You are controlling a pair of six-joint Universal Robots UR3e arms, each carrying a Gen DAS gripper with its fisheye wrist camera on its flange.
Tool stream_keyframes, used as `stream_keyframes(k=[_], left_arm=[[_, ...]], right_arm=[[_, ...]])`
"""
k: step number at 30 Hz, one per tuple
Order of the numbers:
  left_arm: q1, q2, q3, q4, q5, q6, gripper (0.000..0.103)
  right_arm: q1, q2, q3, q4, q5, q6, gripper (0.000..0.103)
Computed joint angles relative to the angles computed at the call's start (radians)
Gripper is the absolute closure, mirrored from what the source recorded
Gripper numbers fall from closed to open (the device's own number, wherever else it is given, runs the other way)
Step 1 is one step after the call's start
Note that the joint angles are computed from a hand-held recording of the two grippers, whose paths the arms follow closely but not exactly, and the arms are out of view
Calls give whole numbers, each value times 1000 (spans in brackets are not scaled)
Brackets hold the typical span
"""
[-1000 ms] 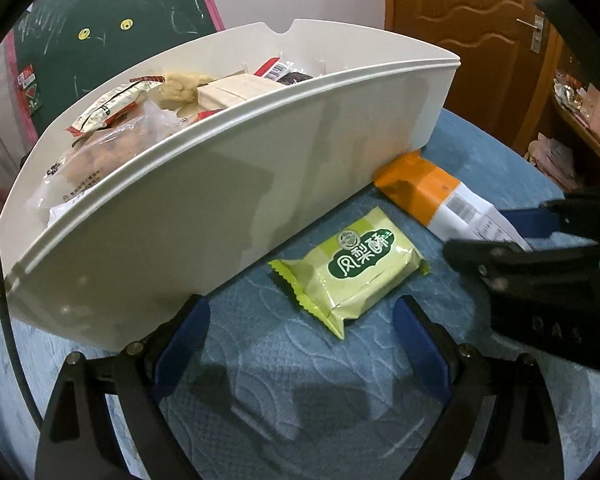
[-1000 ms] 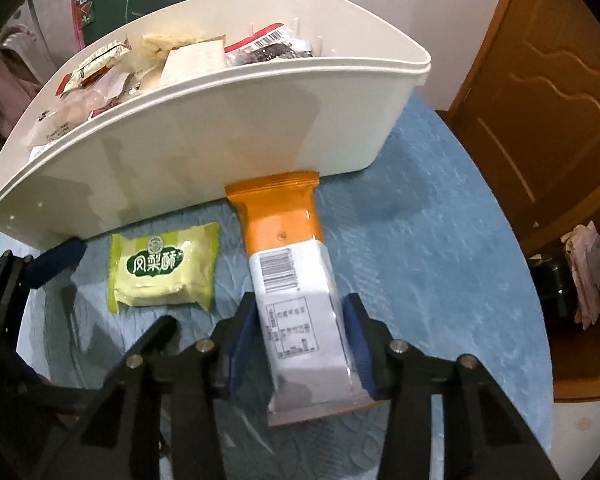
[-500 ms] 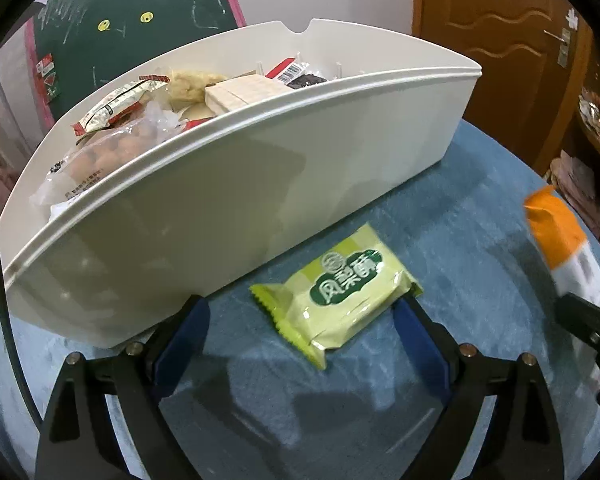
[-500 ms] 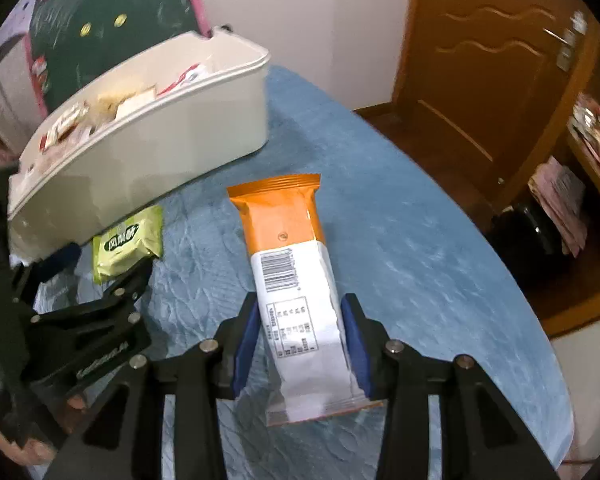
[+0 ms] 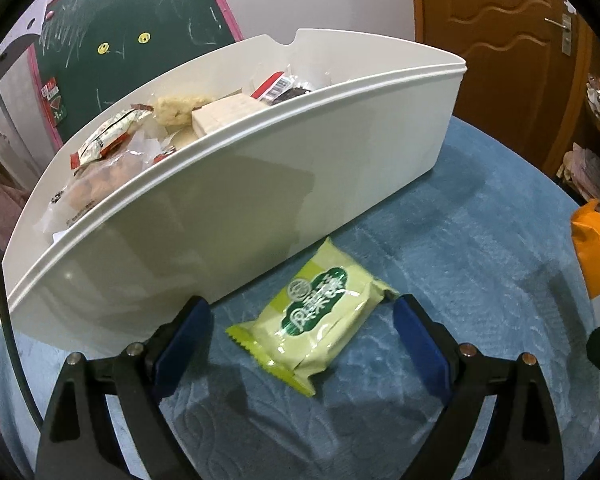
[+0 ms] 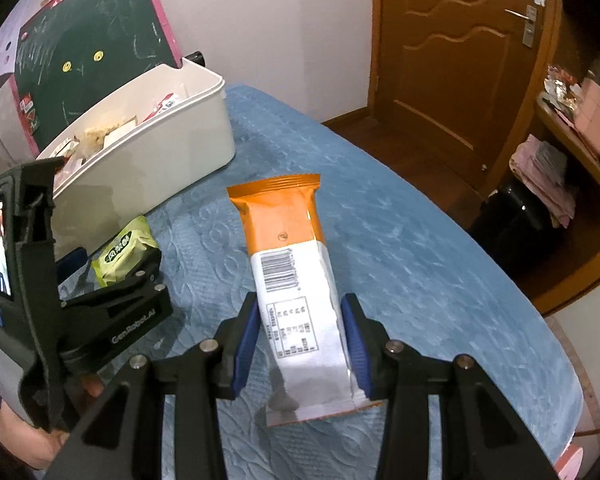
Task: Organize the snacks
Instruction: 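Grasp the orange-and-white bar with the right tool while the left tool grasps the green biscuit packet, then lower the green packet and orange bar into the white tray and open both tools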
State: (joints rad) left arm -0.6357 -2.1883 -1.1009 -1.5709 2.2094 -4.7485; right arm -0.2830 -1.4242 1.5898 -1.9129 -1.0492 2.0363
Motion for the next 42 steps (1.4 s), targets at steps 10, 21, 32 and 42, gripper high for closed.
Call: stream_keyframes(k=[10, 21, 32, 42], left_arm=[[-11, -36, 14, 143, 25, 143, 50], [-23, 121, -163, 223, -21, 227, 53], [-126, 420, -252, 107, -55, 298, 53], [-108, 820, -366, -77, 10, 418, 52]], right_arm=[[-54, -19, 23, 12, 12, -20, 62], [-71, -116, 52, 72, 28, -27, 62], [-153, -453, -15, 438, 55, -96, 62], [14, -631, -90, 536, 52, 84, 62]])
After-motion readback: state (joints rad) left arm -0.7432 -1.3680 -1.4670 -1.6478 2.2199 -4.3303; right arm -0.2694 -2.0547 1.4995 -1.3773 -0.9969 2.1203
